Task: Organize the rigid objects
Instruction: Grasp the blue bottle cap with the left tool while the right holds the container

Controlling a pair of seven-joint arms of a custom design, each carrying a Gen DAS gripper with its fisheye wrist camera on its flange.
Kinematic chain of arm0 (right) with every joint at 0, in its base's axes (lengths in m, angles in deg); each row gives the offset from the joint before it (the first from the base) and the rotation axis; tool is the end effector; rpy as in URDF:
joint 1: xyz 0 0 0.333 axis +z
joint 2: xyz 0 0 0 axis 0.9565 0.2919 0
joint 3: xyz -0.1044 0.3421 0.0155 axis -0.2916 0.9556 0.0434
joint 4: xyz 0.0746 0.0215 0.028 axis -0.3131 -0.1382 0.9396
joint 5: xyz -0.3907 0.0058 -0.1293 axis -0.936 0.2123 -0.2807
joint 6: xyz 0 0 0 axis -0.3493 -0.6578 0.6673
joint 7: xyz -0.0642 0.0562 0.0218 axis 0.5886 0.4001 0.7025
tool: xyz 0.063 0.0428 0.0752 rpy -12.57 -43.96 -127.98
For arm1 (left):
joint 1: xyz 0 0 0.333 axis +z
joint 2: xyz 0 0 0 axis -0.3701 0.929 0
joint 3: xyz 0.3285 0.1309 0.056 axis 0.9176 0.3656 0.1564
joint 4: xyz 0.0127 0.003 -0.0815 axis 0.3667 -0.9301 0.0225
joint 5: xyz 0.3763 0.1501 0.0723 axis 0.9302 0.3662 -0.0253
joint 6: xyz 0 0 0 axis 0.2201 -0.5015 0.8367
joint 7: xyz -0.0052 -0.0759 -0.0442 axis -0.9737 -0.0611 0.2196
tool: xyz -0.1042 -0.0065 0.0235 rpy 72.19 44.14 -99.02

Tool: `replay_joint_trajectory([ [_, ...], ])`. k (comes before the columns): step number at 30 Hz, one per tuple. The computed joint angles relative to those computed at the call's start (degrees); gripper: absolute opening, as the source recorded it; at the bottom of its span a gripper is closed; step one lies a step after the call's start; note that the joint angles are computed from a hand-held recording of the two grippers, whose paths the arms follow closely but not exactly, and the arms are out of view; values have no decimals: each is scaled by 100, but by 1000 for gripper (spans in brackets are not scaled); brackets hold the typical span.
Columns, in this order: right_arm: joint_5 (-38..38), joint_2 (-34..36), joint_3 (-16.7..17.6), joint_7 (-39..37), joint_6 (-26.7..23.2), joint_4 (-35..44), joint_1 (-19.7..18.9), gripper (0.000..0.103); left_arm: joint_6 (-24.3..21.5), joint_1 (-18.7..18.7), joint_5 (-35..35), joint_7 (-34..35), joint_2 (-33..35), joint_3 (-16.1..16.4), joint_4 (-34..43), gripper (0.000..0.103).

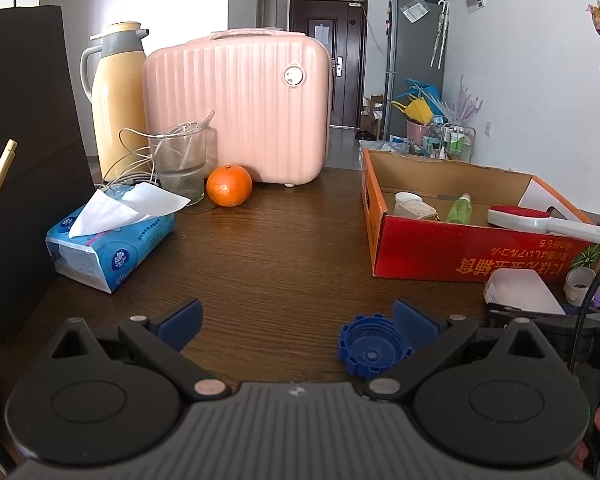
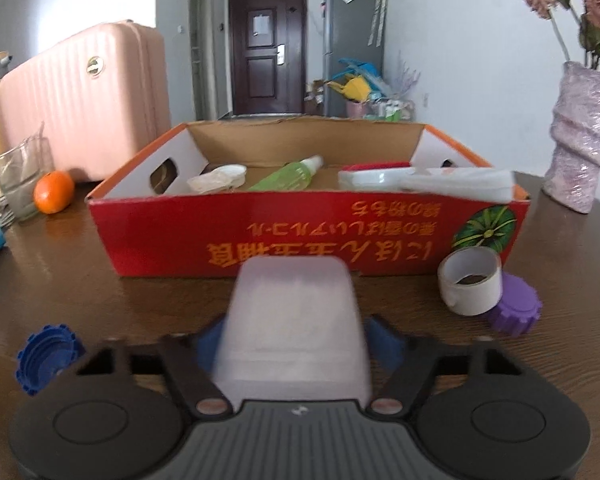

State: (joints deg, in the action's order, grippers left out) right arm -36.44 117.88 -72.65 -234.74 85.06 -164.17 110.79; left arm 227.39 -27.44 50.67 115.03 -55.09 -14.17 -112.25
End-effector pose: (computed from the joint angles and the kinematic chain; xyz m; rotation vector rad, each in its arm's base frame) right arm 0.5828 0.3964 0.2948 -1.2322 2.1496 -1.0058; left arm 0.6142 -0.2072 0.3430 -1.3319 1.9317 -1.0877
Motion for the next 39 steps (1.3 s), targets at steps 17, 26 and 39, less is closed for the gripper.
replay_joint_trajectory([
  [17,-1012,-371,101,980,-229,-490,123,65,-79,1,-46,-4,29,5,56,103],
  [26,-1401,-702,360,1369,-402,-931,60,65,-50,-41,-111,3,47,42,67,103],
  [39,-1766,-1204,714,1895,-867,-1627,44,65,-24,103,119,-99,72,-74,41,103],
])
